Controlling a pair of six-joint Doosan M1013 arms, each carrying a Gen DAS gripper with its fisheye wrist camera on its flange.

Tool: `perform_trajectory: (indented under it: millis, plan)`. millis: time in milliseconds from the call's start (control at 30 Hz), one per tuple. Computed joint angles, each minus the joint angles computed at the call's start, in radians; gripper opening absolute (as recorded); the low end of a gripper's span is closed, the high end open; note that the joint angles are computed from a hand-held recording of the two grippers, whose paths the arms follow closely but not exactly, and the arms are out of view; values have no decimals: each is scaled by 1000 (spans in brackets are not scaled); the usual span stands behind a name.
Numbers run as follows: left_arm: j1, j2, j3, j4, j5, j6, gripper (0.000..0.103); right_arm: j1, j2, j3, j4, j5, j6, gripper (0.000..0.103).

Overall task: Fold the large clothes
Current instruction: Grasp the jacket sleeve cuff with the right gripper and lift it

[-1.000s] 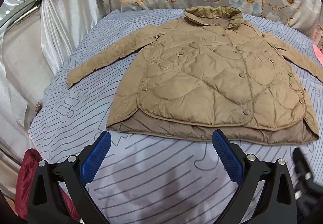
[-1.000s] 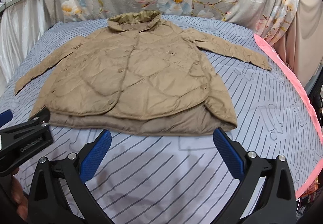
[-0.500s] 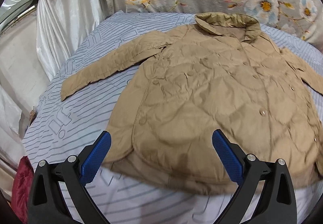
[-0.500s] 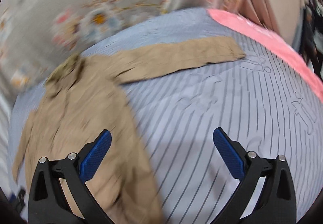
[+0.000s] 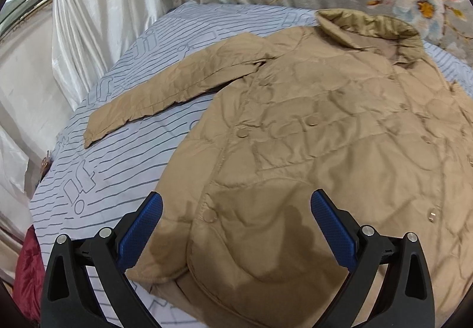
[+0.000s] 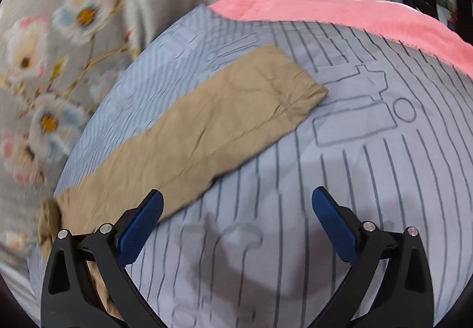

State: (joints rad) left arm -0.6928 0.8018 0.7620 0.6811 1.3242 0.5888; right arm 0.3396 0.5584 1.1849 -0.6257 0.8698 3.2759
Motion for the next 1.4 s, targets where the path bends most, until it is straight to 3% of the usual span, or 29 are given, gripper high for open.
perform_trajectory:
  millis: [167,333,500,667,867,933,1000,1067,1100,1133,1200,1267,1400]
  plan:
    - [8,18,-20,3,34,9,98,-16,26,-27,-19,14,-10,62]
    - [10,28,-32,3,49,15,98,-21,64,-94,-6,28,-100,6]
    - [12,29,-31,0,48,14,98,14,72,-151,-102,-45,-122,0]
    - [15,20,-14,-6,34,4,98,83,103,-284,-172,-122,-283,0]
    - [20,3,13,-14,14,-6,98,123,175,-468,73,-207,-588,0]
    - [21,-4,25,-15,3,-10,98,131,213,-539,184,-180,-712,0]
    - [22,-9,34,-23,-5,-11,98,140,236,-572,203,-139,-731,1]
    - [24,-19,48,-30,-18,-13,98,137,223,-529,190,-131,-659,24]
    - [24,-21,52,-30,-22,-14,98,134,214,-500,152,-106,-595,61]
    - [24,-24,58,-28,-28,-16,98,132,201,-464,87,-65,-502,86]
    - [23,-27,62,-27,-34,-17,98,126,171,-380,-21,2,-342,87]
    - [23,-26,61,-33,-32,-14,98,93,139,-295,-19,68,-252,87]
    - [18,-16,47,-36,-24,-8,98,28,73,-135,-4,61,-51,87]
